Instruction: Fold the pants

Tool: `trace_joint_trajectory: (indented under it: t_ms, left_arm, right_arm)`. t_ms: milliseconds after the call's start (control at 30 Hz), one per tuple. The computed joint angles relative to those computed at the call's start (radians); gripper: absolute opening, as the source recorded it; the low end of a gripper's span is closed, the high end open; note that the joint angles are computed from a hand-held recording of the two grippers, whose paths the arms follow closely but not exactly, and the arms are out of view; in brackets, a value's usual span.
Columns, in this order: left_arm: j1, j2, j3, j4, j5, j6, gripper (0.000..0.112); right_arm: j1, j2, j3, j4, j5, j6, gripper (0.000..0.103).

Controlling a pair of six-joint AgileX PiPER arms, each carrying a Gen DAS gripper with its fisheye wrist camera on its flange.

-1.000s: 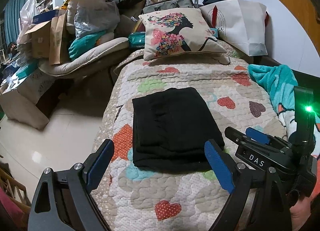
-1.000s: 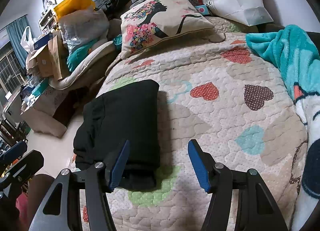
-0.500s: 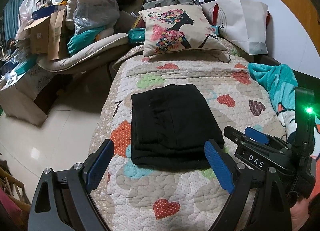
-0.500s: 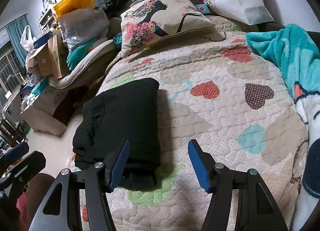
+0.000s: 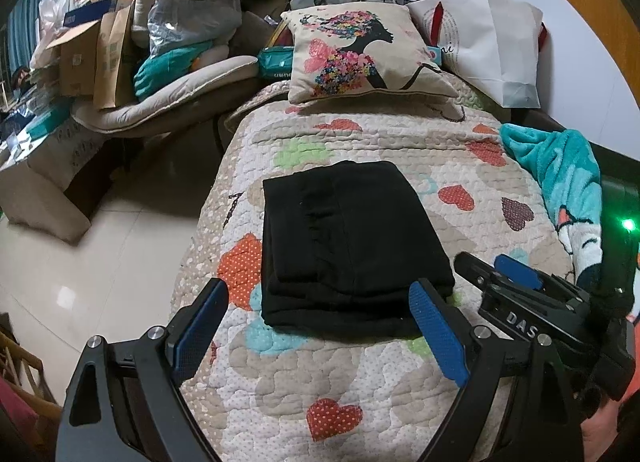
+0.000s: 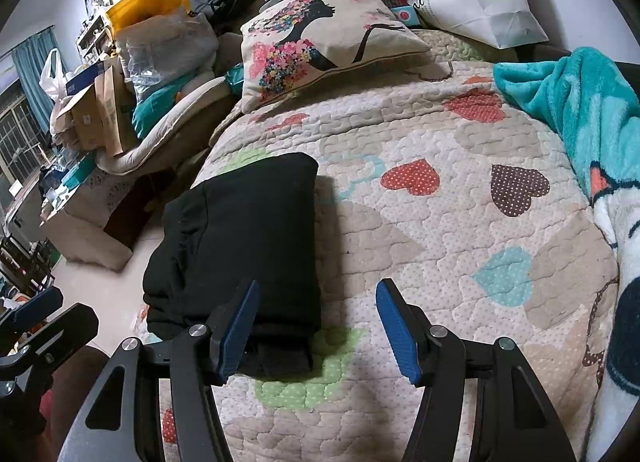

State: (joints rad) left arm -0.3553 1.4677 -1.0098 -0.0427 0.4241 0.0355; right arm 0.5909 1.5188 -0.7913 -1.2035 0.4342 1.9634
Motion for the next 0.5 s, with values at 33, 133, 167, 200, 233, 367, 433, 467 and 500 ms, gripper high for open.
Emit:
trace_joint_trajectory:
  t_ms: [33,133,167,200,233,367,433,467,500]
  left_arm:
    - [0.028,0.020,-0.022,-0.070,0.013,0.059,0.091]
    - [0.130,0.089,-0.096,-0.310,0.073,0.242,0.091]
    - [0.170,0.123,-0.131,-0.385,0.102,0.289,0.091]
    - [0.198,0.156,-0.163,-0.428,0.125,0.307,0.091]
    - [0.217,0.182,-0.191,-0.446,0.143,0.307,0.091]
    - [0.281,0.304,-0.306,-0.531,0.213,0.334,0.091]
    - [0.300,0.360,-0.358,-0.567,0.251,0.350,0.091]
    - [0.308,0.384,-0.382,-0.580,0.270,0.355,0.091]
    - [0.316,0.412,-0.408,-0.602,0.294,0.366,0.091]
  right_arm:
    - [-0.001,0.001,0.001,0.002,-0.001,-0.004,0.066]
    - [-0.009,-0.002,-0.001,0.023,-0.003,-0.032,0.066]
    - [-0.015,-0.002,-0.003,0.032,-0.007,-0.044,0.066]
    - [-0.021,-0.003,-0.004,0.038,-0.010,-0.050,0.066]
    - [-0.026,-0.005,-0.003,0.041,-0.016,-0.051,0.066]
    - [-0.046,-0.002,-0.010,0.057,-0.026,-0.068,0.066]
    - [-0.058,0.007,-0.021,0.079,-0.034,-0.099,0.066]
    - [-0.065,0.013,-0.030,0.099,-0.040,-0.126,0.067]
    - [-0.080,0.024,-0.046,0.136,-0.055,-0.178,0.067]
